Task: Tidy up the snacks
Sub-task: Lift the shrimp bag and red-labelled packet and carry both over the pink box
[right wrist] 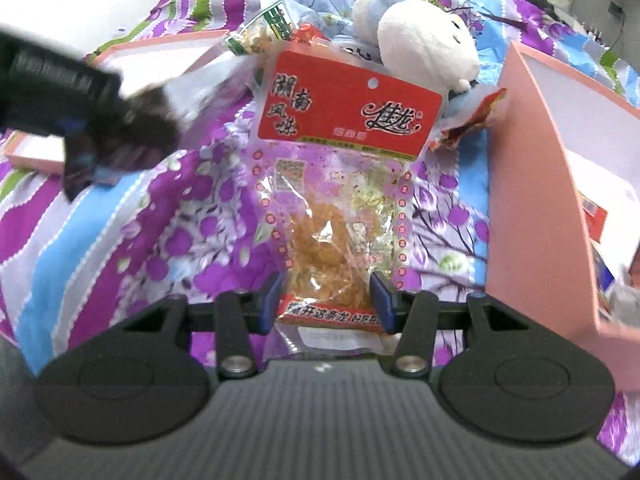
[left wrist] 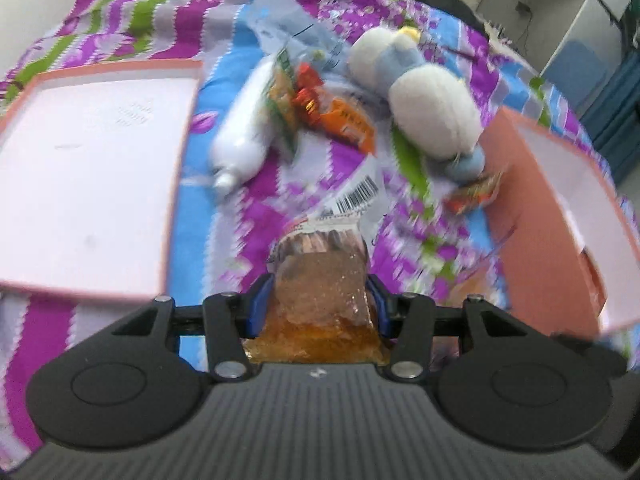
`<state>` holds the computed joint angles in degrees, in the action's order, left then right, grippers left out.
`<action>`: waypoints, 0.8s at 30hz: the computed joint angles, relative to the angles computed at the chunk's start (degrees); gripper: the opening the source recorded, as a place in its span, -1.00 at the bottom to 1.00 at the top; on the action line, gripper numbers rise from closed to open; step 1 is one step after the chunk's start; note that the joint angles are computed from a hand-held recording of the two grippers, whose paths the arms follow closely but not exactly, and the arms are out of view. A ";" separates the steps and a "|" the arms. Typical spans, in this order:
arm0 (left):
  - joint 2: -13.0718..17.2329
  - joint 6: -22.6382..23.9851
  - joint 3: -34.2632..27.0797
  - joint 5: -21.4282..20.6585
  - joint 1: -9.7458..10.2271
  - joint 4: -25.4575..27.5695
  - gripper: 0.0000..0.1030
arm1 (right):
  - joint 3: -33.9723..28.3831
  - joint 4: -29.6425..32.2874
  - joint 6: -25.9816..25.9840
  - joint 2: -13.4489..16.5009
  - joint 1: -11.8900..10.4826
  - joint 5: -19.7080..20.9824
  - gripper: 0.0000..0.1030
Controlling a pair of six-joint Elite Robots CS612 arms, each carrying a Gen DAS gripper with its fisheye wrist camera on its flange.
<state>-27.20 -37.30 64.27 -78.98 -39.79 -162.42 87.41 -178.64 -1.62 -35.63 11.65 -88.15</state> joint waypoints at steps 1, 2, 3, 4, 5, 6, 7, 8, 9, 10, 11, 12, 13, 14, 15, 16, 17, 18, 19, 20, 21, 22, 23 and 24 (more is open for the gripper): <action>-0.61 0.00 1.51 0.72 -0.29 -0.21 0.07 | 0.71 -0.89 -0.09 -0.22 0.12 -0.36 -0.02; -0.99 -0.42 2.66 1.02 -0.44 -0.32 0.07 | 1.28 -1.52 -0.12 -0.36 0.26 -0.85 -0.02; -1.36 -0.97 4.08 1.03 -0.66 -0.74 0.07 | 1.78 -1.74 0.07 -0.51 0.40 -1.30 -0.01; -1.44 -1.05 4.93 1.02 -0.83 -1.10 0.07 | 2.19 -2.11 0.42 -0.58 0.45 -1.36 -0.01; -1.47 -1.33 5.52 0.99 -0.99 -0.70 0.07 | 2.46 -2.39 0.78 -0.57 0.49 -1.35 -0.01; -1.42 -1.59 6.17 0.71 -1.18 -0.70 0.07 | 2.67 -2.69 1.01 -0.51 0.54 -1.41 0.00; -1.24 -1.60 6.50 0.20 -1.28 -0.73 0.07 | 2.89 -2.70 1.08 -0.53 0.60 -1.54 0.03; -1.18 -1.76 6.84 -0.26 -1.44 -0.43 0.07 | 3.22 -2.87 1.09 -0.60 0.64 -1.54 0.06; -1.17 -1.82 7.25 -0.35 -1.66 -0.17 0.07 | 3.46 -3.15 1.06 -0.63 0.63 -1.21 0.08; -1.12 -1.72 7.47 -0.14 -1.86 -0.14 0.08 | 3.77 -3.45 1.23 -0.73 0.54 -0.83 0.15; -1.26 -1.44 8.18 0.62 -2.16 -1.14 0.13 | 4.14 -4.00 1.62 -0.85 0.44 -0.41 0.21; -1.34 -1.27 8.47 0.69 -2.29 -1.77 0.19 | 4.63 -4.71 2.04 -1.00 0.24 0.31 0.25; -1.53 -1.62 9.00 -0.06 -2.28 -2.57 0.33 | 5.03 -5.01 2.39 -1.17 0.05 1.07 0.33; -1.59 -2.62 9.23 -1.03 -2.18 -3.44 0.46 | 5.32 -5.07 2.69 -1.36 -0.16 1.91 0.40; -1.84 -4.06 10.16 -1.89 -2.09 -5.20 0.49 | 5.81 -5.68 3.14 -1.57 -0.46 2.88 0.43; -2.06 -5.23 10.87 -2.25 -2.09 -6.30 0.52 | 6.17 -6.43 3.62 -1.69 -0.68 3.69 0.50; -2.16 -5.99 10.94 -2.54 -2.04 -6.69 0.53 | 6.59 -7.21 4.03 -1.83 -0.98 4.62 0.54; -2.40 -6.94 11.69 -2.85 -2.00 -7.81 0.53 | 6.96 -8.02 4.43 -1.93 -1.29 5.52 0.54; -2.60 -7.86 12.21 -3.14 -1.97 -8.54 0.53 | 7.22 -8.67 4.90 -1.99 -1.62 6.42 0.54; -2.71 -8.37 12.51 -3.32 -1.92 -8.96 0.53 | 7.28 -9.19 5.39 -1.95 -1.89 6.96 0.54; -2.76 -8.81 12.74 -3.44 -1.86 -9.34 0.52 | 7.30 -9.81 5.72 -1.87 -2.09 7.18 0.53; -2.76 -9.05 12.77 -3.40 -1.83 -9.48 0.51 | 7.16 -10.23 5.46 -1.73 -2.25 7.36 0.53; -2.76 -9.29 12.77 -3.41 -1.78 -9.50 0.51 | 6.86 -10.11 4.68 -1.59 -2.37 7.54 0.53; -2.72 -9.52 12.71 -3.51 -1.68 -9.43 0.50 | 6.50 -9.60 3.69 -1.48 -2.46 7.62 0.53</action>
